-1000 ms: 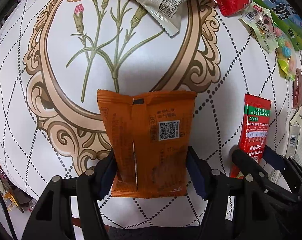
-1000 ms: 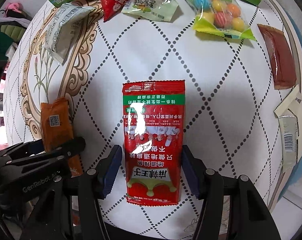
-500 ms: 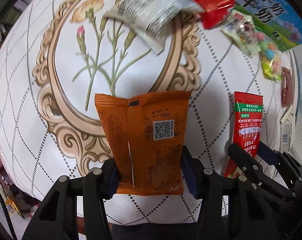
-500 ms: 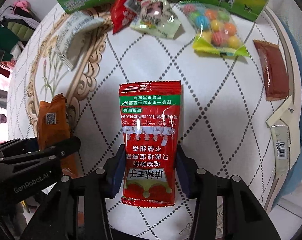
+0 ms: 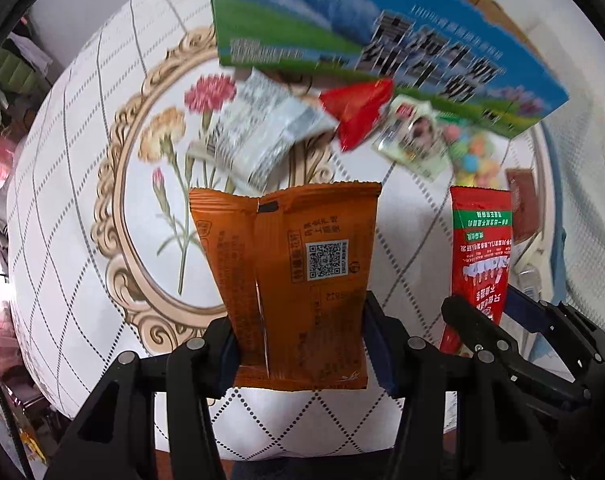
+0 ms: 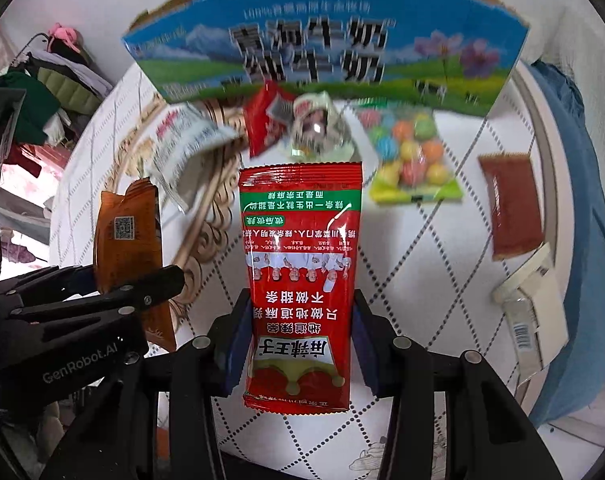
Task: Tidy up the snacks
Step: 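Carry both packets into the box and open both tools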
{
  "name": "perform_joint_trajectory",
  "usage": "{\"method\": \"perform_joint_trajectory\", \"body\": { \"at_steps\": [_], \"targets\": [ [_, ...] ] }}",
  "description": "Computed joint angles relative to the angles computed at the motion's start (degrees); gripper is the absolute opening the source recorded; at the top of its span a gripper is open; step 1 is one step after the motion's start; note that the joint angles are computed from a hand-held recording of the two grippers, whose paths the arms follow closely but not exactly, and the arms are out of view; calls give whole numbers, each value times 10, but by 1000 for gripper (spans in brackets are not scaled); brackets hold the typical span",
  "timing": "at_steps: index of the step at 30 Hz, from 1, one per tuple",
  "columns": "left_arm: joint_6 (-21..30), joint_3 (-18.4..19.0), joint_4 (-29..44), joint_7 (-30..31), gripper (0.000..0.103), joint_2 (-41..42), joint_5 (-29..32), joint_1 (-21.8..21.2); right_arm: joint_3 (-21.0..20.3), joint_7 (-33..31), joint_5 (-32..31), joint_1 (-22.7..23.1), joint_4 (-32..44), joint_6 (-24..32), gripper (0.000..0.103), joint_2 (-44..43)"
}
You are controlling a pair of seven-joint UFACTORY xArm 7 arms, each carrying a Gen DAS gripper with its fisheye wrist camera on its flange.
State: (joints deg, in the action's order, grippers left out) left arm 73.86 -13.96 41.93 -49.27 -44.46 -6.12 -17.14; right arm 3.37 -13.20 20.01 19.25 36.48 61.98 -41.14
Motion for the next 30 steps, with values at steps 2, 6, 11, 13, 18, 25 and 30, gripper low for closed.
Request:
{"method": "perform_joint_trajectory", "body": {
  "at_steps": [2, 6, 11, 13, 18, 25, 30],
  "targets": [
    [-1, 5, 18, 2, 51, 7, 2, 4, -7, -3, 1, -2, 9, 4, 49, -4],
    [-3, 21, 42, 19, 51, 3, -1, 10, -25, -10, 8, -8, 43, 26, 48, -2],
    [-30, 31, 115, 51, 51, 47, 6, 27, -39, -21, 29, -20, 111, 23, 48, 30],
    [-42, 35, 150, 65, 51, 76, 8, 33, -43, -25, 38, -22, 147, 18, 48, 53],
    [-47, 64, 261, 124, 51, 169, 18, 53, -51, -39, 73, -27, 263, 8, 48, 147],
    [1, 103, 388, 189, 51, 304, 31, 95, -24, -28, 116, -42, 451, 21, 48, 321],
    [60, 121, 464, 236, 51, 397, 24, 119, 14, 11, 114, -55, 551, 43, 48, 434]
  ]
}}
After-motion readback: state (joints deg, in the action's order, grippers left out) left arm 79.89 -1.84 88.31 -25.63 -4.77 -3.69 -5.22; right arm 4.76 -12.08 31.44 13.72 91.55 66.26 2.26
